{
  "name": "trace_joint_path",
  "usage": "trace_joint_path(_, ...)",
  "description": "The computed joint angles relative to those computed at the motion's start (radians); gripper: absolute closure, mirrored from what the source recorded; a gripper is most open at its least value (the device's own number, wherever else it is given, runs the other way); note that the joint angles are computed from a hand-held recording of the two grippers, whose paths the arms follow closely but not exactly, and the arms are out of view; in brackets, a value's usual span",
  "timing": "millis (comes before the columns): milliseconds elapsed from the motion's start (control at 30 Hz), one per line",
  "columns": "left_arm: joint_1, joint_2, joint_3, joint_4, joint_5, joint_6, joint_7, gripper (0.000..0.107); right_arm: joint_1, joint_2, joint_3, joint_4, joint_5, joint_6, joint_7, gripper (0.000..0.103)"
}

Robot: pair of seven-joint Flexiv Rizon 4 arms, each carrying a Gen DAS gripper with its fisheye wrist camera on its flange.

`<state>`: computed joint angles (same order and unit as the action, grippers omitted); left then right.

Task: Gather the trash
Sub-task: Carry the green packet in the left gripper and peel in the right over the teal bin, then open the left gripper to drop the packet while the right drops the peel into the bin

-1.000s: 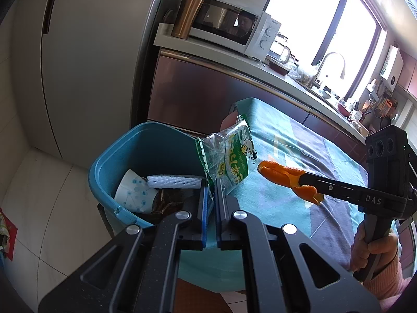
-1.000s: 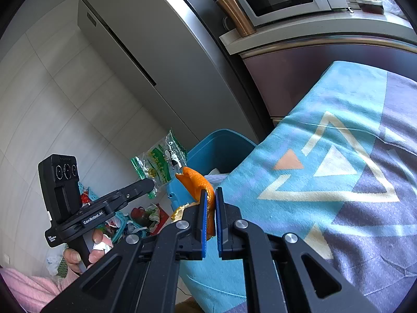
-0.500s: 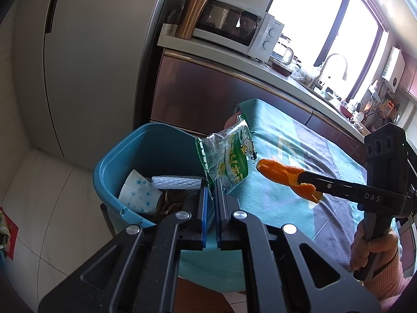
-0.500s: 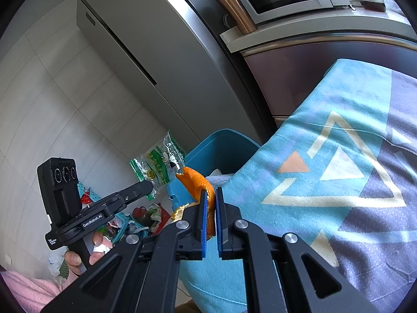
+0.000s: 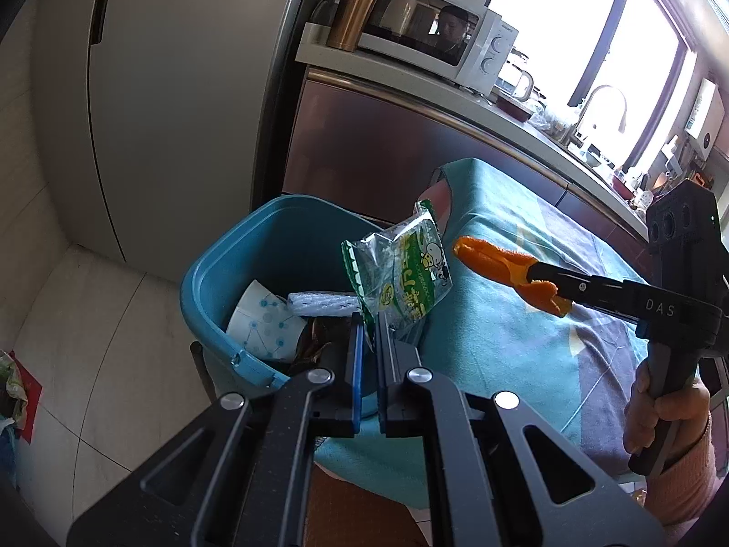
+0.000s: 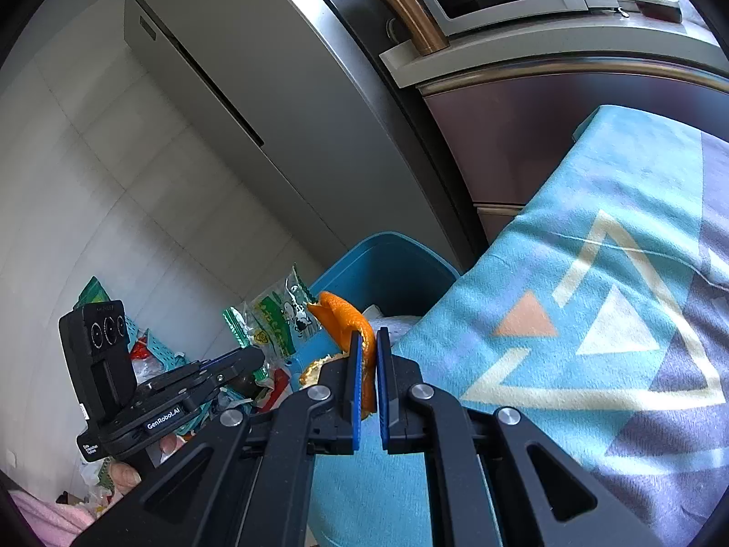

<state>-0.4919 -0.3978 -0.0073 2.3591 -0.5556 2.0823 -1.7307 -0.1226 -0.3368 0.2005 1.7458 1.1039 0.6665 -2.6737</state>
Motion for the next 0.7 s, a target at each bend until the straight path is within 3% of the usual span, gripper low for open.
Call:
trace_joint_path(333, -0.007, -0.04, 0.03, -0.029, -0.032, -0.068, 0.021, 0.101, 0.054, -0.047, 0.025, -0.033, -0.058, 0.09, 0.072, 0.098)
trace_joint_path(700, 0.082, -0.073, 0.001, -0.056, 0.094, -0.12, -0.057, 0.101, 0.123, -0.117, 0.069, -0.061, -0.19, 0.236, 0.198, 0.095)
